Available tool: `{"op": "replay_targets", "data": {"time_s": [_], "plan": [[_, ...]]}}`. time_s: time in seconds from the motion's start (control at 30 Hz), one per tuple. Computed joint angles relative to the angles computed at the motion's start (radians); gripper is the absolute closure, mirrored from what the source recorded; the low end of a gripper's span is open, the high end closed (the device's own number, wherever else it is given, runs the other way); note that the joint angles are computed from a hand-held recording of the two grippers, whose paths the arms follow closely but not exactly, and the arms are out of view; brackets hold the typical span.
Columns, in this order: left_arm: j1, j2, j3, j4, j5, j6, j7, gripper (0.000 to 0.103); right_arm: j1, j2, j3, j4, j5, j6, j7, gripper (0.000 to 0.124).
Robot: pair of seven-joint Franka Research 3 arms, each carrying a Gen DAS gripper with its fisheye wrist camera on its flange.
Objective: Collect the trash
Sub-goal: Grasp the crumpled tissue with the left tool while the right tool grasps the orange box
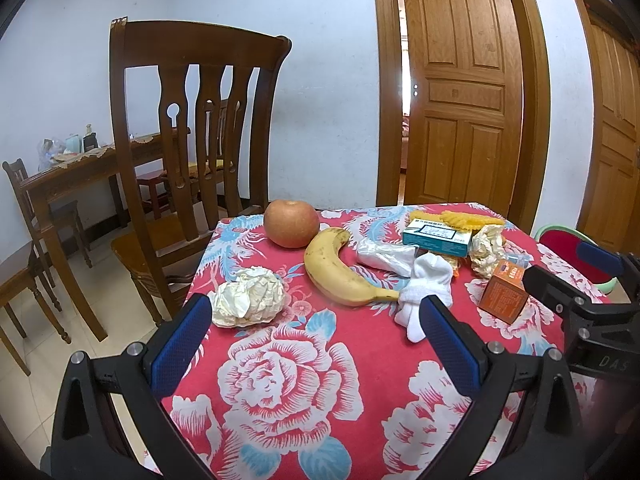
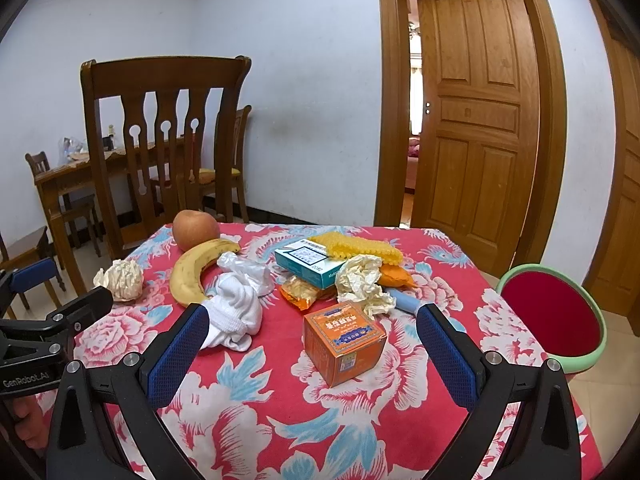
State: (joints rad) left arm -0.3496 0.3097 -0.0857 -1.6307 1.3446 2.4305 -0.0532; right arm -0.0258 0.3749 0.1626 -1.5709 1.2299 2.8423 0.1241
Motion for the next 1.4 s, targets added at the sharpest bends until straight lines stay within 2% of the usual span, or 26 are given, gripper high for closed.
{"op": "replay_targets", "data": {"time_s": [0.07,0.23,0.33,0.47,0.53,0.7,0.77,0.93,1.17,1.2,1.23,1.27,1.3,1.4], "plan": [[0.004,0.006,-0.002,0.008,-0.020,0.001,0.018,0.001,0.003,0.002,-0.004,0.002,-0.015,-0.003,0.014,0.021],[0.043,0.020,-0.006,0.019,-0.161,0.067,0.094,0.001,-0.025,-0.009,0.009,-0.001,0.075,-0.045,-0.055,0.021],[0.114,0.029,-0.032,0.009,-0.402,0.164,0.228,0.001,-0.022,0.012,-0.018,0.030,0.028,-0.115,0.050,0.021],[0.154,0.035,-0.030,-0.007,-0.596,0.222,0.343,0.001,-0.050,0.074,-0.046,0.129,-0.047,-0.270,0.328,0.021],[0.166,0.052,-0.032,0.022,-0.679,0.191,0.425,0.001,-0.065,0.098,-0.043,0.166,-0.065,-0.305,0.407,0.021],[0.208,0.138,-0.051,0.139,-0.887,0.101,0.635,0.001,-0.064,0.133,-0.046,0.211,-0.168,-0.287,0.512,0.021],[0.206,0.170,-0.040,0.184,-0.927,0.069,0.667,0.001,-0.070,0.150,-0.044,0.235,-0.200,-0.296,0.553,0.021],[0.160,0.253,0.009,0.332,-0.912,-0.082,0.698,0.001,-0.079,0.192,-0.050,0.296,-0.292,-0.322,0.664,0.021],[0.121,0.308,0.035,0.443,-0.854,-0.195,0.751,0.002,-0.085,0.251,-0.062,0.378,-0.437,-0.363,0.779,0.021],[0.122,0.300,0.036,0.432,-0.847,-0.181,0.757,0.008,-0.082,0.252,-0.063,0.378,-0.459,-0.364,0.780,0.021],[0.126,0.285,0.034,0.406,-0.841,-0.145,0.759,0.028,-0.077,0.252,-0.065,0.378,-0.485,-0.367,0.777,0.021],[0.135,0.282,0.028,0.400,-0.851,-0.132,0.767,0.041,-0.072,0.251,-0.067,0.374,-0.509,-0.367,0.772,0.021],[0.146,0.281,0.020,0.401,-0.871,-0.123,0.775,0.046,-0.065,0.250,-0.072,0.370,-0.534,-0.367,0.771,0.021],[0.176,0.233,0.005,0.318,-0.906,0.003,0.774,0.047,-0.066,0.251,-0.062,0.369,-0.560,-0.388,0.759,0.021]]}}
